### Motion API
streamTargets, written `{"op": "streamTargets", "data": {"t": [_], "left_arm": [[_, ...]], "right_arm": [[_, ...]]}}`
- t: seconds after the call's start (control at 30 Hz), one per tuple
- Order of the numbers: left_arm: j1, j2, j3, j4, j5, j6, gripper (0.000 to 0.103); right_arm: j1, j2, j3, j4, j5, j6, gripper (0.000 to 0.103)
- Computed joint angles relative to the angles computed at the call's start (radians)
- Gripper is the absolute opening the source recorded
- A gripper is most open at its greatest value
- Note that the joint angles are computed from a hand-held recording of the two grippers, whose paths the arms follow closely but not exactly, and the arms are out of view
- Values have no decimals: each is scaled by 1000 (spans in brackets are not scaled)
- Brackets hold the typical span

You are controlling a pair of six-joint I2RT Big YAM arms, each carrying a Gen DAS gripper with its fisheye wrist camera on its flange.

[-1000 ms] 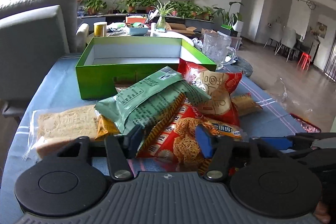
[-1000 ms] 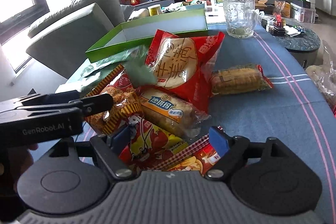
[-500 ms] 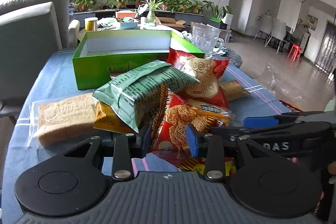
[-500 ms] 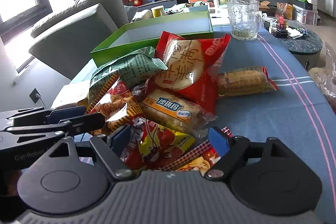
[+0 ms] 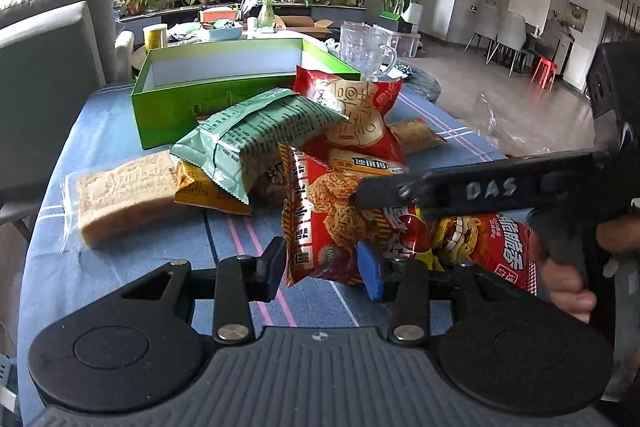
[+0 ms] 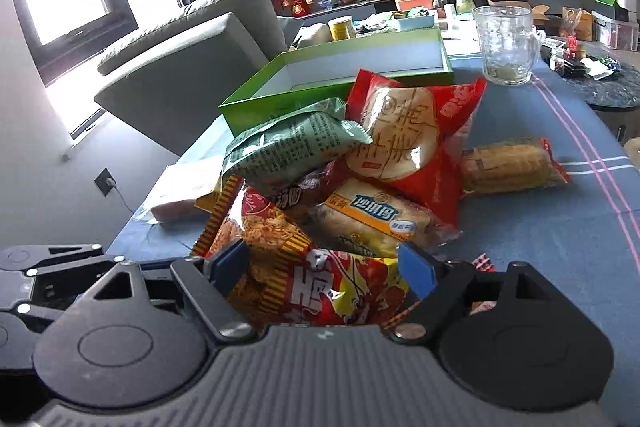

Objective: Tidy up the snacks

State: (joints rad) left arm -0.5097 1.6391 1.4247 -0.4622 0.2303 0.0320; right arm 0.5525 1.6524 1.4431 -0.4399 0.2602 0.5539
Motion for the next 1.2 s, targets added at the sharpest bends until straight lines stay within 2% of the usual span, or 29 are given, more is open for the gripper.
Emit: {"op": "streamTargets", "data": {"t": [0.13, 0.17, 0.27, 0.3, 0.33, 0.4, 0.5, 0.63, 0.77, 1.07, 1.17, 1.2], "left_arm": [[-1, 0, -6, 34, -45, -45, 53], [1, 3, -2, 40, -45, -60, 53], [6, 29, 29, 48, -9, -111, 61], [7, 38, 39, 48, 5, -122, 66], [6, 52, 55, 44, 17, -130, 66], [-3, 81, 90, 17, 10, -124, 66], [-13, 106, 98, 2, -15, -79, 47], [10, 83, 70, 5, 24, -128, 34], [19, 35, 9, 33, -44, -102, 34], [51, 10, -24, 23, -22, -159, 36], [58, 1, -46, 35, -21, -160, 38], [59, -1, -52, 40, -23, -163, 40]], "right_arm": [[-16, -29, -21, 3, -34, 73, 80], [-21, -39, -33, 13, -54, 95, 80], [-31, -54, -51, 35, -104, 133, 80], [-30, -54, -51, 34, -105, 137, 80], [-28, -51, -47, 29, -99, 138, 81], [-27, -47, -43, 17, -95, 146, 80], [-29, -47, -47, 16, -111, 163, 80], [-32, -51, -51, 16, -108, 166, 80], [-30, -49, -52, 16, -115, 172, 80], [-3, 18, 18, -19, -195, 138, 80], [1, 49, 51, -54, -200, 161, 81], [5, 54, 57, -56, -179, 156, 81]]}}
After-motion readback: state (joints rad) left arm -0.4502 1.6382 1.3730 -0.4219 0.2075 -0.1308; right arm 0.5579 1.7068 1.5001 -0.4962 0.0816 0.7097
